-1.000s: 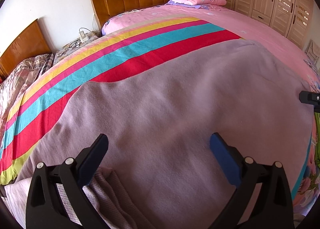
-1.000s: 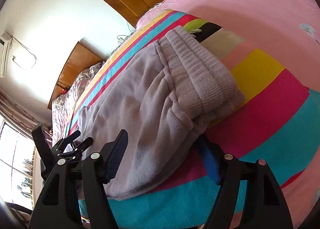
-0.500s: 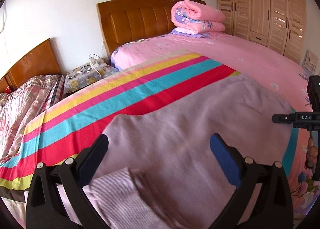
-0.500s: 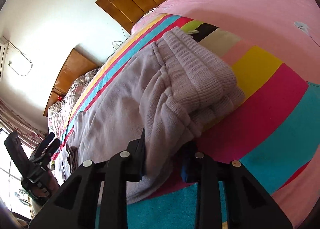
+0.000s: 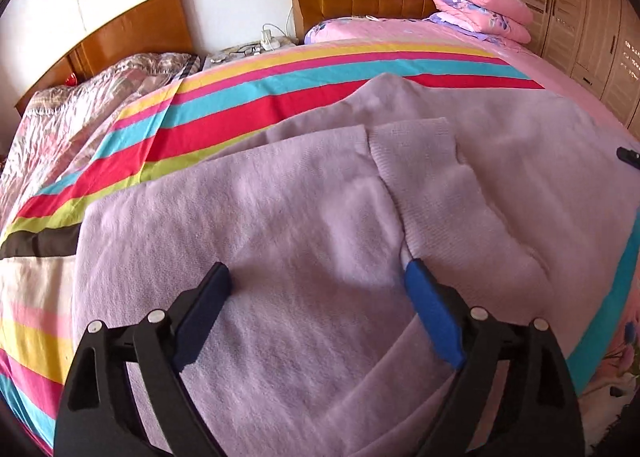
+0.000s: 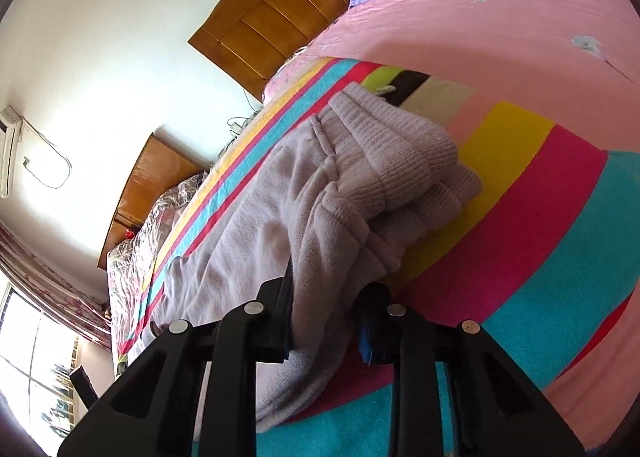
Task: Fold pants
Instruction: 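Fold the held waistband over the stack with the right tool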
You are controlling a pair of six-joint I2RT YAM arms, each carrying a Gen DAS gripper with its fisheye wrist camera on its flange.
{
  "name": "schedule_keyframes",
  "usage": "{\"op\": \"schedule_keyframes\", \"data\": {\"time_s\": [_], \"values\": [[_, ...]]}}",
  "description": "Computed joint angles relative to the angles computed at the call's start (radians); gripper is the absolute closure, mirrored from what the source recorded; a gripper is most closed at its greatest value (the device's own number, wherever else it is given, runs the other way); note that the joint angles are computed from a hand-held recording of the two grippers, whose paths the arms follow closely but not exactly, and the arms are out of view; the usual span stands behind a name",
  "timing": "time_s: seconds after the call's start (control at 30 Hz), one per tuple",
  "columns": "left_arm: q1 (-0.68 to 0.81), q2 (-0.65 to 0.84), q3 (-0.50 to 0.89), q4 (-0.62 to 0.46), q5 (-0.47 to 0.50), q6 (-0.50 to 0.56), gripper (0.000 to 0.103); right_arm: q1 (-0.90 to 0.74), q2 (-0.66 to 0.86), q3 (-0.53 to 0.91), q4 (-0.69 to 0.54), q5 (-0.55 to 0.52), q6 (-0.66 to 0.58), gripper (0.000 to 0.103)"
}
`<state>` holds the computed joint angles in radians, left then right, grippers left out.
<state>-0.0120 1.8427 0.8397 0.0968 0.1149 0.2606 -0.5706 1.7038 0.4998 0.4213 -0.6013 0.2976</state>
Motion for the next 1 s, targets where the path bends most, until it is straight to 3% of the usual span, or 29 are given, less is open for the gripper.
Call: {"op": "schedule_keyframes", "data": {"time_s": [0.1, 0.17, 0.27, 0.53, 0.63, 0.73, 0.9, 1.0], "values": [[0.06, -0.001, 0.048, -0.077, 0.106, 0.009, 0.015, 0.18, -0.223, -0.014, -0.087, 0.177, -0.127, 0.078], [0.11, -0.043, 0.028, -0.061, 0.159, -0.036, 0.015, 0.367, -0.338, 0.016, -0.162, 0.326, -0.245, 0.078], [0.209, -0.118, 0.012, -0.05, 0.22, -0.091, 0.013, 0.666, -0.377, 0.103, -0.226, 0.487, -0.4, 0.078], [0.498, -0.249, -0.035, -0.089, 0.28, -0.085, 0.013, 1.275, 0.06, 0.384, -0.343, 0.617, -0.755, 0.081], [0.586, -0.254, -0.034, -0.145, 0.323, -0.03, 0.013, 1.354, 0.174, 0.389, -0.299, 0.699, -0.805, 0.082], [0.648, -0.26, -0.033, -0.23, 0.411, 0.024, 0.013, 1.32, 0.152, 0.396, -0.325, 0.632, -0.758, 0.082], [0.674, -0.155, 0.094, -0.533, 0.704, 0.093, 0.013, 1.316, 0.119, 0.366, -0.301, 0.608, -0.768, 0.083], [0.608, -0.125, 0.132, -0.621, 0.732, 0.102, 0.011, 1.321, 0.115, 0.345, -0.239, 0.599, -0.742, 0.089]]}}
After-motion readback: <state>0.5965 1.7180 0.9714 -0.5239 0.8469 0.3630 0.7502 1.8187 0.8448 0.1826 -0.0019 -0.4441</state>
